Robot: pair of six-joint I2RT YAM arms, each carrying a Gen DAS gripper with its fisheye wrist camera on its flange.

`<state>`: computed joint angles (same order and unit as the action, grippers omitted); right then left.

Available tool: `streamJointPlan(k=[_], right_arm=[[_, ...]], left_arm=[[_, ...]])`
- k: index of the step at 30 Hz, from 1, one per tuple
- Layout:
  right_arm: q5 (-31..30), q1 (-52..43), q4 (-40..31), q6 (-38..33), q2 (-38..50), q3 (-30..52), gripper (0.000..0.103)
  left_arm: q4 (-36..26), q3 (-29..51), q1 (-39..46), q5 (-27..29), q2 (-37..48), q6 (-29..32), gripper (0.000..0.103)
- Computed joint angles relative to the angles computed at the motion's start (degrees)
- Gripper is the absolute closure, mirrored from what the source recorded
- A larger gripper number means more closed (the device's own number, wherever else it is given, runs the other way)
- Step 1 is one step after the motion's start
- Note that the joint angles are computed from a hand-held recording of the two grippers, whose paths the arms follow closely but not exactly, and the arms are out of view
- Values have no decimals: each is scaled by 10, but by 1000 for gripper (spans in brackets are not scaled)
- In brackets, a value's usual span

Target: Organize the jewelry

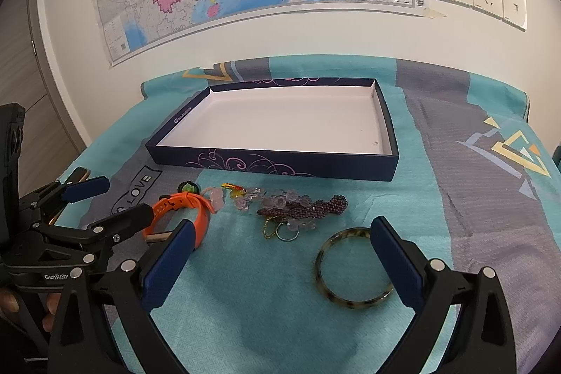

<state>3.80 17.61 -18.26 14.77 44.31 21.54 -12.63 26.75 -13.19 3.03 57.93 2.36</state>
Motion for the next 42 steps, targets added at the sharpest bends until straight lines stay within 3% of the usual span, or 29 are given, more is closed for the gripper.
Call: streamJointPlan(k=[35,42], right_arm=[[-14,-6,1,1,-1,-3,7],[-71,-92,-19,-56,0,-4,7]], left_arm=[[14,4,-2,16,36,1,6],[15,3,12,38,39,22,7]])
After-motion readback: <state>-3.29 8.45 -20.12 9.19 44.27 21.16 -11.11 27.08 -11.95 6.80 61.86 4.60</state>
